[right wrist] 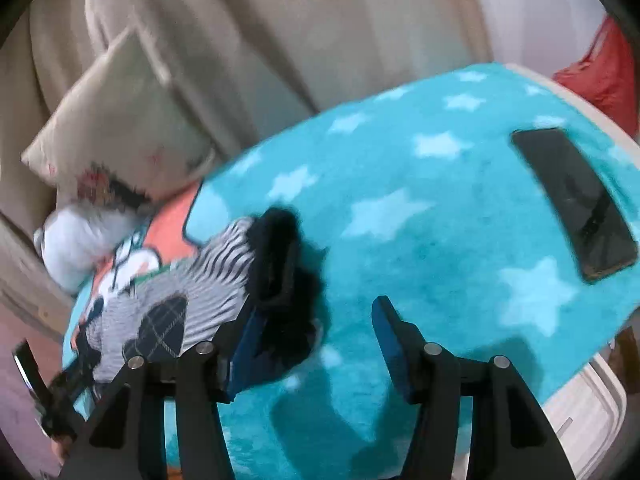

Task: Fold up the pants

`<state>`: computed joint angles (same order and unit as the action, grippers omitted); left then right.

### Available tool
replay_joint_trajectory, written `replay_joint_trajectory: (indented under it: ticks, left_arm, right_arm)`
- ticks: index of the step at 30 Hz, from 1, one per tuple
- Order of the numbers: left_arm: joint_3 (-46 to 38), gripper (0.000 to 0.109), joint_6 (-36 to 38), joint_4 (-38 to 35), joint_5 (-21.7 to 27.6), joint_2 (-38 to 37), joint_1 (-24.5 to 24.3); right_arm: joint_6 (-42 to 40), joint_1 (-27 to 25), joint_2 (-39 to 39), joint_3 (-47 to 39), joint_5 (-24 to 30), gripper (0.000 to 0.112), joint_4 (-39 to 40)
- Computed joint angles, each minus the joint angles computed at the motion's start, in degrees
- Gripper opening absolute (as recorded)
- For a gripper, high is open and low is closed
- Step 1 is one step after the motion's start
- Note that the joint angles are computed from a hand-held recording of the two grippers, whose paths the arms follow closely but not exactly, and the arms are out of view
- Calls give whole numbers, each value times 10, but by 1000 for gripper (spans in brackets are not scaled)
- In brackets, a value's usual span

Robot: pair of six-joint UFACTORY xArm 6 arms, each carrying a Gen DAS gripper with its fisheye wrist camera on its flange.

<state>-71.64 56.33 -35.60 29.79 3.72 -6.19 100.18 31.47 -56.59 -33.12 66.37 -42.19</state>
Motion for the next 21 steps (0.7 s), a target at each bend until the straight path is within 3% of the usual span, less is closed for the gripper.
replay_joint_trajectory:
  ticks: [6, 10, 14, 17, 21]
  left_arm:
    - [-42, 78, -34, -31, 83, 27, 32]
    - [-30, 78, -29, -13, 74, 13, 32]
    - [-63, 78, -31, -34, 113, 17, 59]
    - [-121, 77, -78, -46, 158, 45, 89]
    - [-179, 77, -124, -45, 174, 73, 102]
  right_arm:
    - [10, -25, -2, 4, -60, 64, -38]
    - [66, 28, 27, -28, 9, 64, -112]
    - [38, 14, 46, -37, 4, 67, -92]
    - [39, 19, 50, -36, 26, 67, -83]
    - [81, 66, 54, -49, 88, 67, -123]
